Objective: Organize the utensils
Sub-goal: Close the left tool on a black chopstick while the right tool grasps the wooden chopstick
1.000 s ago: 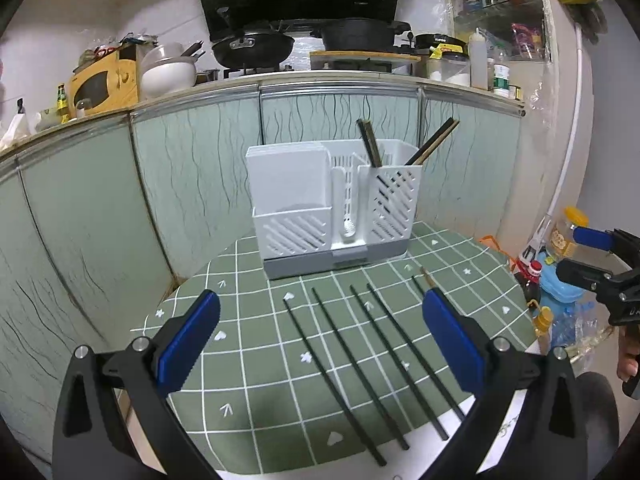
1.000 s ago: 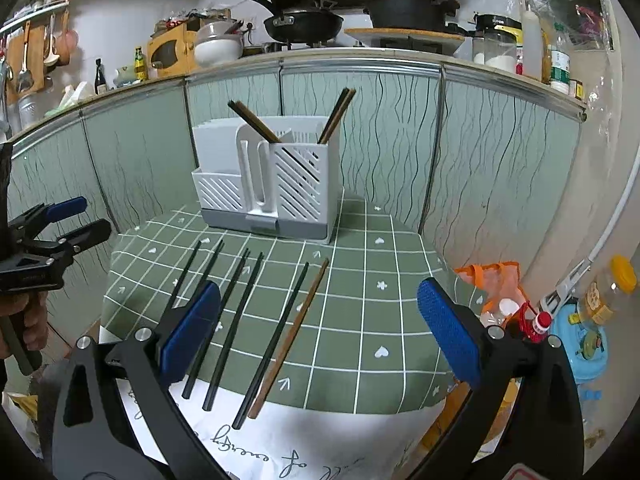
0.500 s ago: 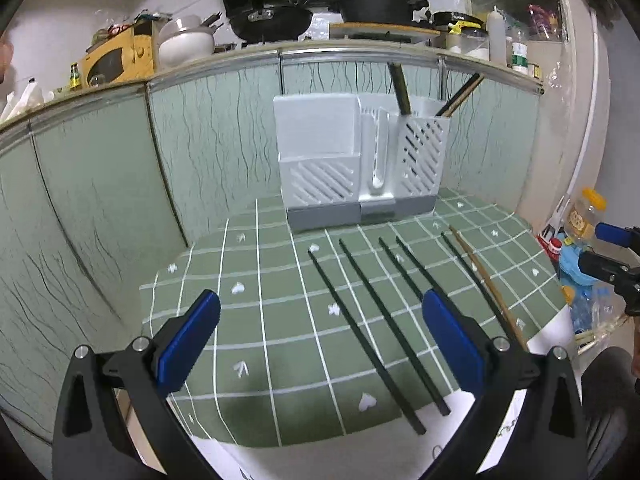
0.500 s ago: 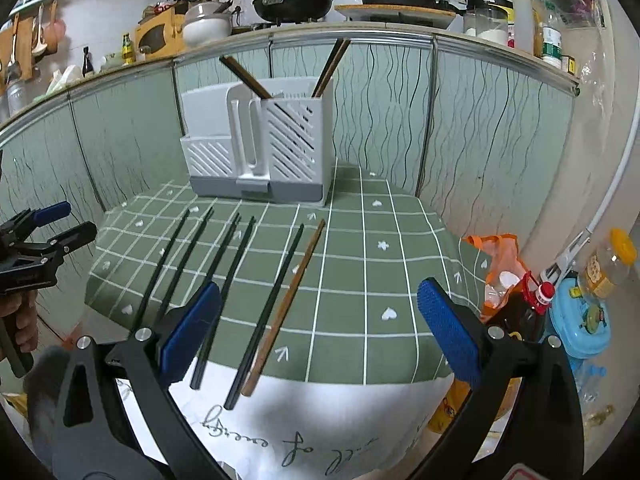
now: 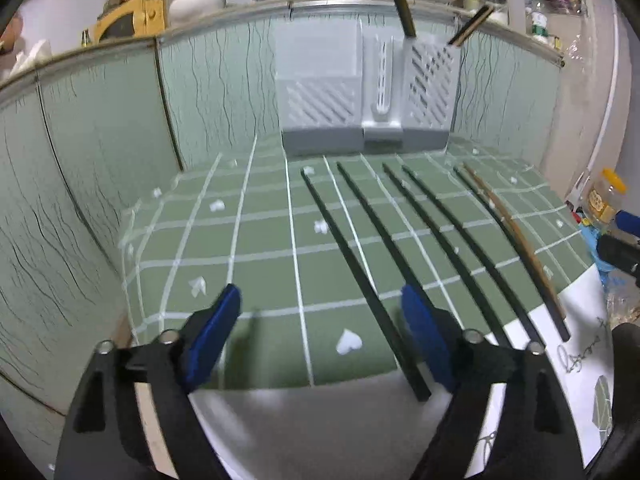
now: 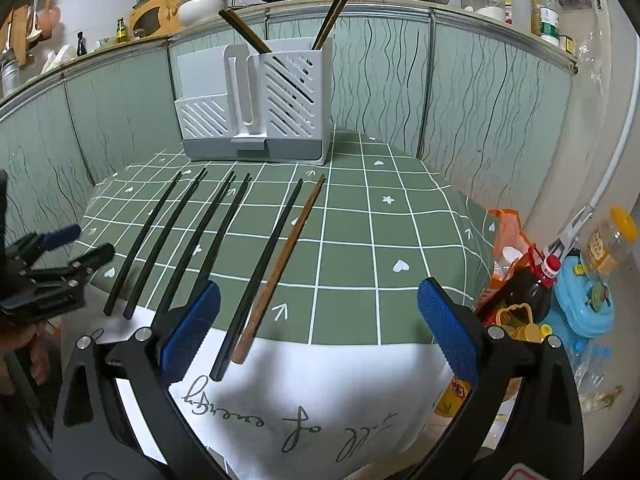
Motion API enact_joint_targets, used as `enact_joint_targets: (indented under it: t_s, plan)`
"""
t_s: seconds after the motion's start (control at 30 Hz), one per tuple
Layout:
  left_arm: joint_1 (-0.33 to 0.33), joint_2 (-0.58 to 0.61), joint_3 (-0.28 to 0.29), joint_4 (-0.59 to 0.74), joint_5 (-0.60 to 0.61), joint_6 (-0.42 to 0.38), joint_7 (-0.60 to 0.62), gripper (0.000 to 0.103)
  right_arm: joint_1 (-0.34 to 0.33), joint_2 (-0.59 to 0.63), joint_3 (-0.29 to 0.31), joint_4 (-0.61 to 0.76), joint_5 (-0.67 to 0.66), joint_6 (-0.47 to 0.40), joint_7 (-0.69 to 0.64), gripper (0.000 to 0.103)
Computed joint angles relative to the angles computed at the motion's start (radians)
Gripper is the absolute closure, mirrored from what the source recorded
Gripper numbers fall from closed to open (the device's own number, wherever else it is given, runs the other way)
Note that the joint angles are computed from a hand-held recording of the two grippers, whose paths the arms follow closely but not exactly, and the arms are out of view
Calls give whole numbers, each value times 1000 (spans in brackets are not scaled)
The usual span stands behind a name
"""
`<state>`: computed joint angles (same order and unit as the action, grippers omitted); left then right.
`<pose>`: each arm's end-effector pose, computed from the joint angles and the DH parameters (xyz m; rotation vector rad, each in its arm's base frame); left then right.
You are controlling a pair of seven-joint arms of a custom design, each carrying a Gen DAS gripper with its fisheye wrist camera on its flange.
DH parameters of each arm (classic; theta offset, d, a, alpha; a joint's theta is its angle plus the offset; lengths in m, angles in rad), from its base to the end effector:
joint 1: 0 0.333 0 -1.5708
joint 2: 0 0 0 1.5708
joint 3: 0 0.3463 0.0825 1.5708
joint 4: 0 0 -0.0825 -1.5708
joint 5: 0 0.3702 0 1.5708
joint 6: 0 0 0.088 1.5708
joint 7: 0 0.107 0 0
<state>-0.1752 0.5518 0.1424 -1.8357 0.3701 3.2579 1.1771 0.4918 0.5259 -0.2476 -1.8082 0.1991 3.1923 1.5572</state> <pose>0.6957 -0.0761 0.3654 -1.6365 1.7760 -0.7932 0.6820 0.1831 0.4013 -1.7934 1.5520 -0.7154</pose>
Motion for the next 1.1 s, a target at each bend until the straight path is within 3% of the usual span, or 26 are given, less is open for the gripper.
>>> enact_joint_targets:
  t_s: [0.03,0.1,0.17,0.2,0.27,0.3,0.37,0.43,0.57,0.67,0.77,0.83,0.9,0.97,1.0,1.1]
  plan:
    - [34,5,-43,4,-1,-9,10,33,10,2,-10,-2,-2,4,1,8]
    - [40,13,-56,8,-1,-18,10,39,36,8,-39,-4,-3,9,7,8]
    - [-21,18,11,0,0,4,-7,45,48,13,-53,-3,-2,2,10,8]
    - [-31,19,18,-3,2,6,-7,47,55,15,-60,-3,-2,0,14,8]
    - [-83,24,73,-9,-2,21,-14,64,52,18,-58,-1,-5,-20,16,8]
    - [-88,25,77,-10,-5,21,-11,68,58,19,-64,-2,-11,-25,20,8]
    - [-86,21,73,-9,-13,8,-11,86,69,21,-76,-6,-24,-27,29,9]
    - [-73,19,57,-5,-15,-4,-12,95,63,20,-69,-6,-33,-37,31,8]
    - [-47,21,30,-2,-25,-1,-27,97,95,41,-110,17,-61,-74,66,8]
    - [-108,26,96,-2,-26,-4,-53,97,83,58,-102,45,-86,-102,95,9]
    - [-170,36,167,-9,-18,17,-62,97,101,88,-132,85,-126,-151,147,8]
    - [-148,34,144,-11,-19,25,-52,97,112,103,-150,103,-154,-177,186,9]
    - [-138,33,133,-13,-26,29,-47,97,90,109,-128,115,-167,-182,206,9]
    - [-141,33,133,-12,-41,23,-51,97,82,115,-122,128,-188,-200,233,9]
    - [-146,34,137,-11,-47,22,-55,97,106,125,-155,138,-209,-216,269,10]
    - [-156,36,144,-8,-58,14,-64,97,88,132,-137,153,-237,-222,305,14]
